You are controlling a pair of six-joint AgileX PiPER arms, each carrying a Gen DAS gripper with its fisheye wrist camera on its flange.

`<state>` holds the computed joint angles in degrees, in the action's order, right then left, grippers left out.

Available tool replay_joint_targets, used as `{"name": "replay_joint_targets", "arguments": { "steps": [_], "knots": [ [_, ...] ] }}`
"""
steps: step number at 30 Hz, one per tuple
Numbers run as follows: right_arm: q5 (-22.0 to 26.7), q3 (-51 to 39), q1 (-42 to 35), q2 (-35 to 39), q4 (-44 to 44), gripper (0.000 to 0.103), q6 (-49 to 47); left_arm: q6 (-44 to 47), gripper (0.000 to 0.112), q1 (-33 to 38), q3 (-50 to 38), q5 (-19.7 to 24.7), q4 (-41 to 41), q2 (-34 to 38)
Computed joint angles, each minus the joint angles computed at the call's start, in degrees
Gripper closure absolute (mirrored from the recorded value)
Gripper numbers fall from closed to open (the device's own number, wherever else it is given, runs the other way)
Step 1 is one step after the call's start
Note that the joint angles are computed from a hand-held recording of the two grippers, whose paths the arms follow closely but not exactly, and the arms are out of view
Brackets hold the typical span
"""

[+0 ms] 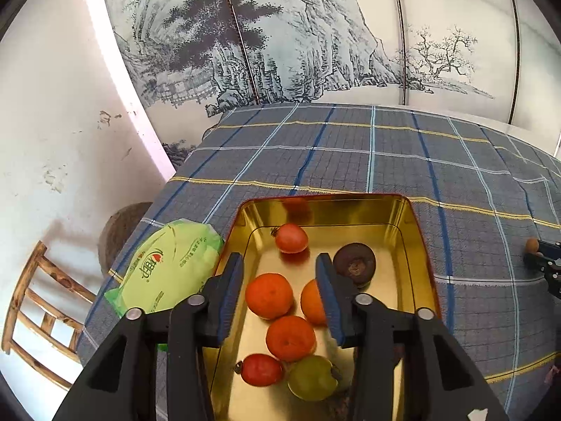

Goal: Organize fruits
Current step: 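Lower the tangerine into the tin and open the left gripper while the right gripper holds the brown fruits, then carry the two brown fruits in the right gripper over the tin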

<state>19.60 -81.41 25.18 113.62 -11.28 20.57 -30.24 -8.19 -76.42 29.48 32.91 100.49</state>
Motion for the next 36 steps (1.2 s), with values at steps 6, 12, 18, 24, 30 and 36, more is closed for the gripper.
{"name": "replay_joint_targets", "arguments": {
  "steps": [6, 12, 18, 24, 30, 36],
  "knots": [
    [-0.32, 0.21, -0.02, -0.01, 0.36, 0.068, -0.31, -6.31, 0.06, -1.95, 3.56, 0.95, 4.4, -3.56],
    [-0.78, 0.63, -0.19, -0.4, 1.58, 0.068, -1.19, -16.9, 0.038, -4.83, 7.17, 3.52, 13.32, -7.4],
    [-1.56, 2.18, -0.14, -2.32, 3.4, 0.068, -2.52, -22.34, 0.027, -7.05, 9.23, 5.94, 18.02, -10.14],
    [-1.55, 2.68, 1.18, -5.38, 2.43, 0.068, -1.93, -26.11, 0.019, -8.52, 10.83, 7.67, 20.75, -11.87],
    [-0.89, 2.1, 3.34, -7.72, 1.43, 0.068, -1.29, -28.38, 0.016, -6.87, 14.57, 5.76, 20.74, -15.53],
    [-0.49, 1.16, 5.7, -9.66, 4.18, 0.068, -3.63, -27.89, 0.016, -5.19, 18.8, 3.23, 19.06, -18.8]
  ]
}}
